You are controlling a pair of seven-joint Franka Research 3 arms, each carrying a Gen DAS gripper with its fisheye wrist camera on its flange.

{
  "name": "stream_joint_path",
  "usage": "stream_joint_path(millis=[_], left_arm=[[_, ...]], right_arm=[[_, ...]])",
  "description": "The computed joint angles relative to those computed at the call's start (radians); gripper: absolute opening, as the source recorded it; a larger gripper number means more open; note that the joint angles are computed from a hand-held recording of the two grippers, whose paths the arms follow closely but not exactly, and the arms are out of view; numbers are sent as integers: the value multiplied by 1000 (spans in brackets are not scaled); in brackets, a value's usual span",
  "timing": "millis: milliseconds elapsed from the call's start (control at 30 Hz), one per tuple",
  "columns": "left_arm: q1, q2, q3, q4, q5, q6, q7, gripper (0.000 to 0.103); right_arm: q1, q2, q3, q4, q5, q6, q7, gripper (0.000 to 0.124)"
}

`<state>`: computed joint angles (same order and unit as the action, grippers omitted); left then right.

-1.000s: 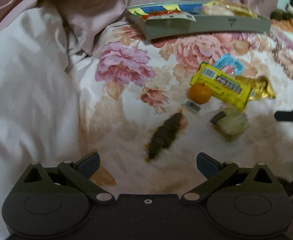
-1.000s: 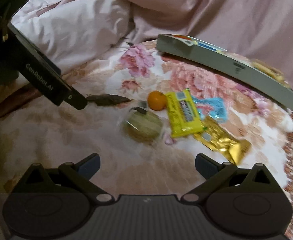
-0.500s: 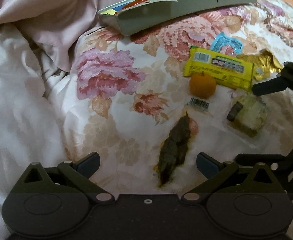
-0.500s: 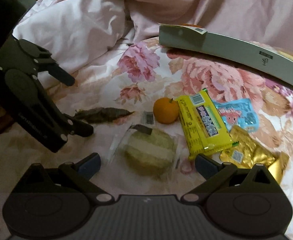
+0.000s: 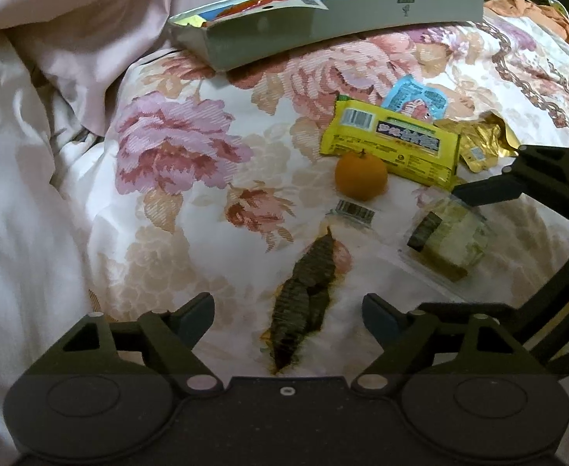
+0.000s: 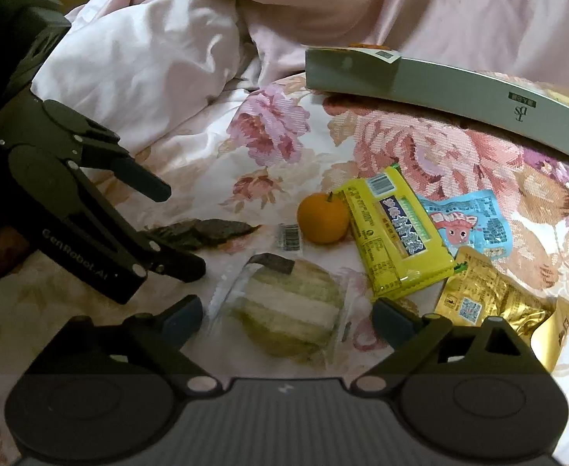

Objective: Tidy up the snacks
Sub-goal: 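Close left gripper on brown dried-fish pack while right gripper grasps green cake pack, then lift both held packs and carry them toward the grey tray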

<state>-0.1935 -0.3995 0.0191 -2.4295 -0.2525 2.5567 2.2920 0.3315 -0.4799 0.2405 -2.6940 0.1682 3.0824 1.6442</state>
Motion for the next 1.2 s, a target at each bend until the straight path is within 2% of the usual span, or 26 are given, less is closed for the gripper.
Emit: stream_joint_path(millis=[133,267,400,500,633,767,1000,1200], left_arm=[[-12,-1,16,5,-32,-16,25,74],[-24,-8,34,6,-87,-37,67,56],[-26,-16,39,-4,-119,-36,107,53],[-17,-19,34,3,-128,-69,100,50],[18,-26,2,18,-98,-130,-2,50],[23,-48,0,17,-112,-182,-86,49],[-10,-87,-1,-25,-77,-162,-45,52],[-18,-73,13,-23,-90,-153,-39,58]], right_arm=[[8,-3,-6,-4,6,10,1,88],[15,-6,-8,-8,10,18,-6,79],[27,-10,-19,-7,17,12,-16,70],[11,-16,-6,-1,15,-9,-7,64],[-34,-43,31,4,-8,-58,33,58],[-68,-87,52,0,-47,-126,76,57],[-60,-178,33,-1,-100,-326,110,58],[-21,-184,0,-19,-81,-305,96,74]])
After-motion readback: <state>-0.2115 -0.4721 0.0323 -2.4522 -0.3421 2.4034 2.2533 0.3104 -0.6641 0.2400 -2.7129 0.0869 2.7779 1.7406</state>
